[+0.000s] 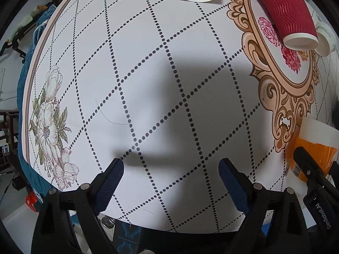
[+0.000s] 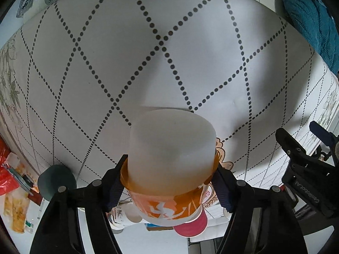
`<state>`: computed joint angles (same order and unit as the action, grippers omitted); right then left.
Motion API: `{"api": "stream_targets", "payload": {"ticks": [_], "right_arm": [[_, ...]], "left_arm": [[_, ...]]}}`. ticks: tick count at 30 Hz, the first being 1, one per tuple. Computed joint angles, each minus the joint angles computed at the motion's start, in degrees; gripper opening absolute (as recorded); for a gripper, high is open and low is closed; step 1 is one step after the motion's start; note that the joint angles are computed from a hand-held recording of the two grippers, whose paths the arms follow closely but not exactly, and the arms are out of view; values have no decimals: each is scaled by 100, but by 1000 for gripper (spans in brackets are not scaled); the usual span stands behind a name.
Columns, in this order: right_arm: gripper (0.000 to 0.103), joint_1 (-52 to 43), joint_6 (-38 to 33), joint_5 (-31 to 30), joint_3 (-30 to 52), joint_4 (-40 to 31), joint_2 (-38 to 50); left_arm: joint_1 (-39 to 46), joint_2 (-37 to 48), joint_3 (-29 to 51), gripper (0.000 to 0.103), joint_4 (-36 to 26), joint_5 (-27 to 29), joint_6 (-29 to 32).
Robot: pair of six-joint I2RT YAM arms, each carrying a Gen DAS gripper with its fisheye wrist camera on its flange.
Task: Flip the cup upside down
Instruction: 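Carry the inverted cup with the right gripper back beside the gold tray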
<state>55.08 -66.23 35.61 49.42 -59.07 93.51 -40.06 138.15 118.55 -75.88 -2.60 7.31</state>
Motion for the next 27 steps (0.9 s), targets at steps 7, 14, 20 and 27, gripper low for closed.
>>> {"api": "stream_targets", "payload": {"ticks": [7, 14, 20, 27], "right_arm": [[74, 375, 649, -169, 45, -164, 181], [73, 154, 928, -139, 584, -305, 717], [73, -185, 1476, -211, 1101, -730, 988], [73, -738, 2541, -630, 1976, -1450, 1515]], "left_arm": [[78, 104, 149, 92, -33, -6, 101], [99, 99, 255, 92, -106, -52, 165], [122, 30, 372, 92, -219, -98, 181], [173, -4, 552, 92, -311, -162, 305]]}}
